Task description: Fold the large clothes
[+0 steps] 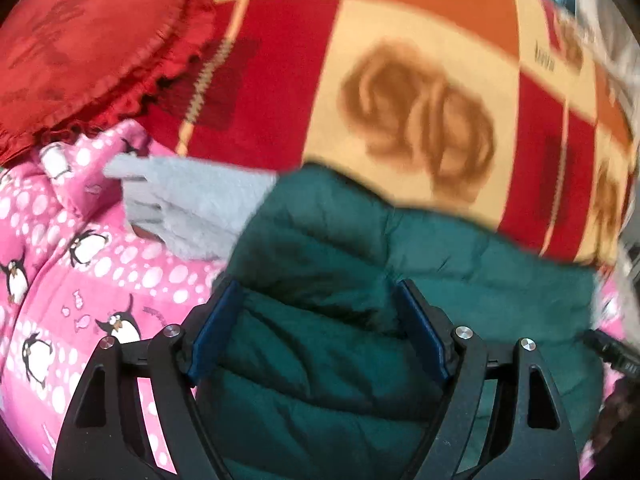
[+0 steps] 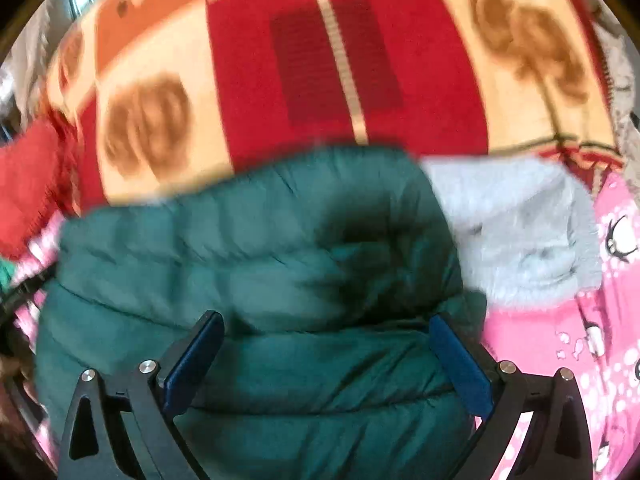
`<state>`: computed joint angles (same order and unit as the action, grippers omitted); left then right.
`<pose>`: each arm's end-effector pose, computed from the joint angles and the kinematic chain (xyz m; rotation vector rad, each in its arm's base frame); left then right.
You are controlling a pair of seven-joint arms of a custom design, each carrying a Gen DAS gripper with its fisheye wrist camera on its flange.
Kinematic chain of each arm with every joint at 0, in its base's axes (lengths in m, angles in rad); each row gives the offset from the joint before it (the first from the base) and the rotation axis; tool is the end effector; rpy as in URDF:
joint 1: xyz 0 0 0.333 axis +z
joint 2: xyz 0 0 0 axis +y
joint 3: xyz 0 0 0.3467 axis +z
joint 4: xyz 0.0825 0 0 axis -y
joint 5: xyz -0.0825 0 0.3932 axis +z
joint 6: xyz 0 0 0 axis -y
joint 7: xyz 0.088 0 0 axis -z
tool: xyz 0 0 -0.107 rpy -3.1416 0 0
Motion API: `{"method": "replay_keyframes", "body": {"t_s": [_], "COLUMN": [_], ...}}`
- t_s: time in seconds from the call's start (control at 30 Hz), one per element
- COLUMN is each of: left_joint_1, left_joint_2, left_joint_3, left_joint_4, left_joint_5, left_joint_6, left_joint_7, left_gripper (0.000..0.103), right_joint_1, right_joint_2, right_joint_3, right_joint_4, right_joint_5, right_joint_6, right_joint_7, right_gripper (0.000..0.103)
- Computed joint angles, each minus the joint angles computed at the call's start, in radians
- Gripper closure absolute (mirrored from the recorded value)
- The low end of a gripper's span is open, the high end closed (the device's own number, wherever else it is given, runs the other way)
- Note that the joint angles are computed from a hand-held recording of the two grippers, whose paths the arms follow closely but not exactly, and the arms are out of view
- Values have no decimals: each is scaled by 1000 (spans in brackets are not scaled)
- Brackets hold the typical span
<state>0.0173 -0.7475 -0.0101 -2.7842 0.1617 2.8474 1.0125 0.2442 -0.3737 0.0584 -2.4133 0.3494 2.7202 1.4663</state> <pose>0.3511 -0.0064 0.5298 -2.1146 1.3558 -0.8637 0.4545 0.1317 0.5520 -1.8572 1.6115 -0.3265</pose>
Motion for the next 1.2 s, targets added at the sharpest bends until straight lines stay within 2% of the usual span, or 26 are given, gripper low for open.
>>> {"method": "replay_keyframes", "body": {"t_s": [0.07,0.1,0.13,0.17,0.2,0.27,0.4,0.5,0.57,0.63,0.73,0.83,0.9,0.93,1.0,1.07,1.13,1.2], "left_joint_1": [-23,-41,-61,-54,-25,-13,-42,9,27,-9,-51,-135,-158,-164,-174,-191,-184,-207], "left_joint_2": [-16,-1,32,57,63,60,23,-50,-94,-133,-179,-192,-172,-155,-136,-115,-90,-71], "left_joint_3": [18,26,29,10,-26,-43,12,21,63,154,237,322,331,332,344,368,364,386], "left_joint_4": [-1,8,30,43,37,40,29,3,-18,-39,-63,-71,-76,-78,-84,-84,-85,-88], "left_joint_5": [-12,-16,-16,-3,23,34,1,16,7,-50,-137,-226,-259,-275,-320,-375,-401,-443], "left_joint_6": [-10,-37,-93,-126,-110,-109,-112,-127,-143,-168,-187,-209,-222,-218,-185,-163,-147,-120], "left_joint_7": [15,34,63,76,62,49,81,96,116,175,257,365,408,425,451,477,501,549], "left_gripper": [23,23,23,22,22,22,22,22,22,22,22,22,22,22,20,16,8,6], "right_joint_1": [9,-1,-11,-18,-12,10,-4,-7,-15,-25,-29,-51,-48,-70,-80,-54,-36,-32], "right_joint_2": [-10,-5,31,62,72,65,64,31,-17,-58,-91,-104,-97,-90,-67,-51,-36,-23], "right_joint_3": [11,27,38,44,38,13,26,28,30,28,6,6,-7,7,9,-24,-52,-67], "right_joint_4": [-9,-6,20,39,35,14,27,7,-18,-42,-59,-79,-85,-88,-82,-83,-75,-66], "right_joint_5": [-3,-26,-61,-94,-91,-43,-79,-89,-99,-107,-93,-105,-96,-120,-136,-80,-22,23], "right_joint_6": [38,21,-50,-104,-102,-58,-84,-45,7,34,-2,-31,-48,-61,-93,-102,-123,-147], "right_joint_7": [-13,2,14,29,20,-10,19,40,40,42,32,37,16,29,29,3,-18,-34], "right_gripper": [1,0,0,0,0,0,0,0,0,0,0,0,0,0,0,0,0,0]}}
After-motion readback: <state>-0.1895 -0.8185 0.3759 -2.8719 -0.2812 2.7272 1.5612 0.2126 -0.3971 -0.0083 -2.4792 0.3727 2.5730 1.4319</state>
